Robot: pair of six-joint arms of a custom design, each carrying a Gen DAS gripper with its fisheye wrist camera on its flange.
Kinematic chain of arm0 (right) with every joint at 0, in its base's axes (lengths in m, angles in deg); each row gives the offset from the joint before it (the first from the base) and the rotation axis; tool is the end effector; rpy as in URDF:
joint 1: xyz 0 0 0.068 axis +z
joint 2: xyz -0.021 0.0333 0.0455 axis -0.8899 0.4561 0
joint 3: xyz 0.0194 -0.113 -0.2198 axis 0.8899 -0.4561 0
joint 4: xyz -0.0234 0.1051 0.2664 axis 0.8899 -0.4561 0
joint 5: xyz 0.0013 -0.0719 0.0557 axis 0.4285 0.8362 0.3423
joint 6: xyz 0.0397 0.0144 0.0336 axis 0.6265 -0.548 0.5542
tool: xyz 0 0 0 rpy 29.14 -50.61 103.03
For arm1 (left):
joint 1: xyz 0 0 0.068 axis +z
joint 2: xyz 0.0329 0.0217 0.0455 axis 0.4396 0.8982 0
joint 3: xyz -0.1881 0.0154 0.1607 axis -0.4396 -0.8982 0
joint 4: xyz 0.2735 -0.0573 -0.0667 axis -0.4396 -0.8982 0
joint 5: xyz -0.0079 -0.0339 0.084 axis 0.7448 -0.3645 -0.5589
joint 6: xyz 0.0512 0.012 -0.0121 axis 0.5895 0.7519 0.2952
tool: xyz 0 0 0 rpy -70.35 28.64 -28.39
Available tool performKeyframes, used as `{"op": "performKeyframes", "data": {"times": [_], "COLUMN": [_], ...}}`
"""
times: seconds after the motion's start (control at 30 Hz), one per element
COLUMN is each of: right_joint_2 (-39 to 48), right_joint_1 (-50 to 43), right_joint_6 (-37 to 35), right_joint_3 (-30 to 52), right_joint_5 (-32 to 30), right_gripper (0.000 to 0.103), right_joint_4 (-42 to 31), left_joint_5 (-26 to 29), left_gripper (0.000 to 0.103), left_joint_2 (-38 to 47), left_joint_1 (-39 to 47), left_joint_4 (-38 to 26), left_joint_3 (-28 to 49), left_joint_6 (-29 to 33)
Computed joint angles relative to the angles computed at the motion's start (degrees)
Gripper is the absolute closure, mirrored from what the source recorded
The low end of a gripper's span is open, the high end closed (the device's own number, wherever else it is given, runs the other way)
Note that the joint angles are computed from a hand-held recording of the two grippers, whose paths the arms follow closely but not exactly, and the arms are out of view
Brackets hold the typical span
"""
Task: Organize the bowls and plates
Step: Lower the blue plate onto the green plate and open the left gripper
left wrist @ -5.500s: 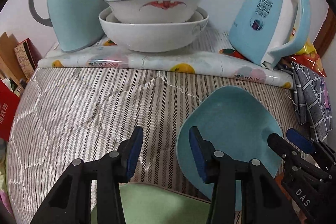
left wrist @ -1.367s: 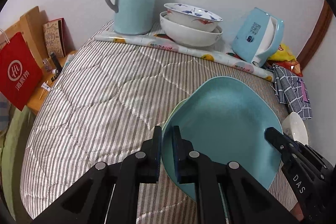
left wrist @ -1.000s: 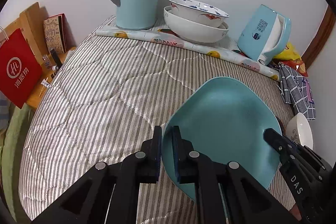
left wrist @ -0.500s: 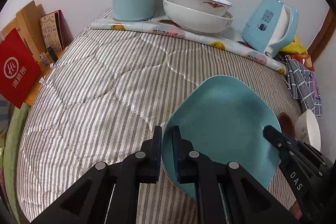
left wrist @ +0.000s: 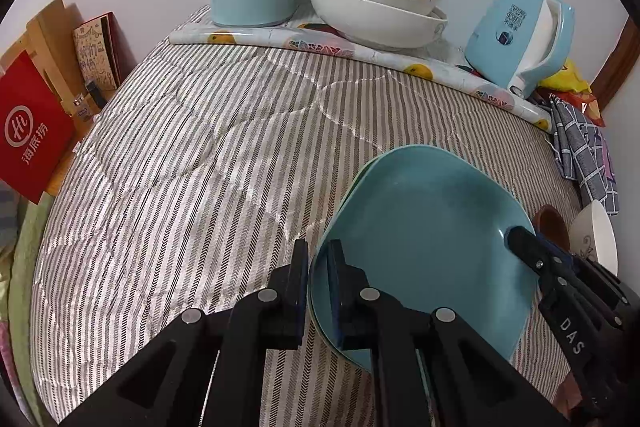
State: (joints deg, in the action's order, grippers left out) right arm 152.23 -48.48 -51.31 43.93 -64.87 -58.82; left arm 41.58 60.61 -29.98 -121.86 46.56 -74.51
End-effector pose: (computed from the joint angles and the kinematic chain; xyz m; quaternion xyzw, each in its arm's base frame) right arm 0.2743 0.0772 0.0969 -0.2069 0.9324 0.1090 0.2757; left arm 0.2028 -0.2719 0.1110 -0.2229 0.9417 0.0090 0.2521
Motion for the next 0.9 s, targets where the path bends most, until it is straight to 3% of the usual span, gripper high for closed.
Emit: {"op": "performKeyframes", "data": {"times": [0.13, 0.3, 0.4, 0.6, 0.73, 0.9], "right_joint_2": [-1.2, -3.7, -5.9, -11.7, -16.5, -20.5], "right_joint_1": [-0.8, -1.4, -1.9, -5.3, -10.4, -17.1], "right_joint_6": [0.0, -0.4, -1.0, -3.1, -5.0, -9.3], "right_joint_3": [-0.4, -1.2, -2.2, -4.0, -5.1, -5.6], "right_joint_5": [-0.7, -1.0, -1.1, -2.5, -4.8, -7.2], "right_gripper": [0.081, 0.077, 0.067, 0.065, 0.056, 0.053], "right_joint_4": [-0.8, -2.1, -2.6, -5.4, -7.5, -10.2], "left_joint_5": [-0.1, -1.0, -1.9, -3.7, -4.9, -6.4], "left_gripper": [0.093, 0.093, 0.093, 0.093, 0.093, 0.093], "left_joint_2": [0.0, -0.9, -1.5, -1.9, -1.0, 2.1], "left_joint_1": [-0.6, -1.6, -2.4, -4.5, -6.0, -7.7], "left_joint_4": [-0.8, -2.5, -3.9, -6.2, -7.3, -9.8], "left_joint_3": [0.2, 0.7, 1.4, 3.6, 6.3, 12.5], "left_joint_6": [-1.2, -2.2, -3.0, -4.4, -4.6, -3.9]}}
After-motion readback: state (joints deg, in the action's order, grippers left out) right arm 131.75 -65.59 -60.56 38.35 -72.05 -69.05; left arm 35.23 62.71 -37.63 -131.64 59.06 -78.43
